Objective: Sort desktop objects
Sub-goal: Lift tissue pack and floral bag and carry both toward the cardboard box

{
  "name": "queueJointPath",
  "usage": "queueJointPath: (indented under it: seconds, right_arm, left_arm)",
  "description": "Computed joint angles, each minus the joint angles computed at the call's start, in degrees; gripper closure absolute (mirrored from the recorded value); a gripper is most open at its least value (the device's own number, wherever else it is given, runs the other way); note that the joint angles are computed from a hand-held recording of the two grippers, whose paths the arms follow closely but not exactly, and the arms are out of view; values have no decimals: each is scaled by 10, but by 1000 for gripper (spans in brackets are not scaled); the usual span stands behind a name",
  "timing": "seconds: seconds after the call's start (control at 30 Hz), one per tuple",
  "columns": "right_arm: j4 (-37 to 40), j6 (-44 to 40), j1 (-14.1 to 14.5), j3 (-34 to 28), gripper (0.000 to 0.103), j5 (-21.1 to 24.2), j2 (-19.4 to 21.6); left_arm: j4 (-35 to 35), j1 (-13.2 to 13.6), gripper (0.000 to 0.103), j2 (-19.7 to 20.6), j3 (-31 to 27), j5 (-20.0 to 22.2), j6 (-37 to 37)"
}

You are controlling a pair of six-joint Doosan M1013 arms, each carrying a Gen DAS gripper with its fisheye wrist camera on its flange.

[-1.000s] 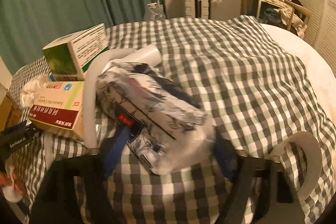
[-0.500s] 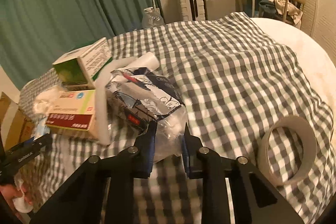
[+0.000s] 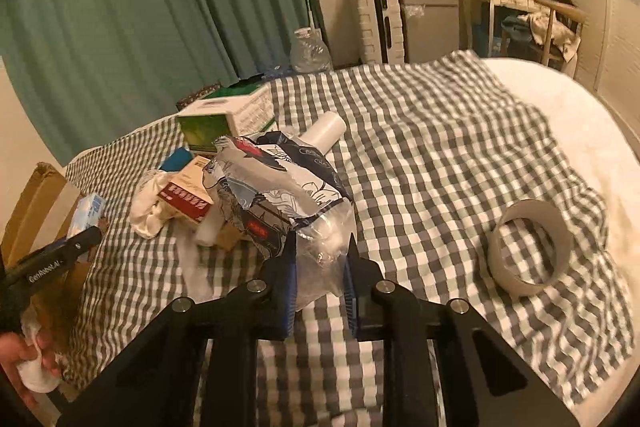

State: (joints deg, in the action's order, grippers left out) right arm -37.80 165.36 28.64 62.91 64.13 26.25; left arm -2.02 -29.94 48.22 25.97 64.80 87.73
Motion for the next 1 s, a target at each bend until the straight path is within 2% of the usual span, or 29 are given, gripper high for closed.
queueJointPath:
  seconds: [0.17, 0.53, 0.77, 1.0]
  right_arm:
    - [-11, -11, 15, -17, 84, 13, 0]
    - [-32, -48, 51, -74, 84, 50, 15]
    - [-51, -70, 69, -123, 84, 67, 30]
    - [-62, -108, 82, -191, 84, 83, 59]
  left_arm:
    - [-12, 7, 50, -35, 40, -40, -10]
    - [-42, 22, 50, -84, 84, -79, -6]
    - [-65, 33, 50, -93, 81, -53, 20]
    - [-59, 44, 50, -108, 92, -60, 40]
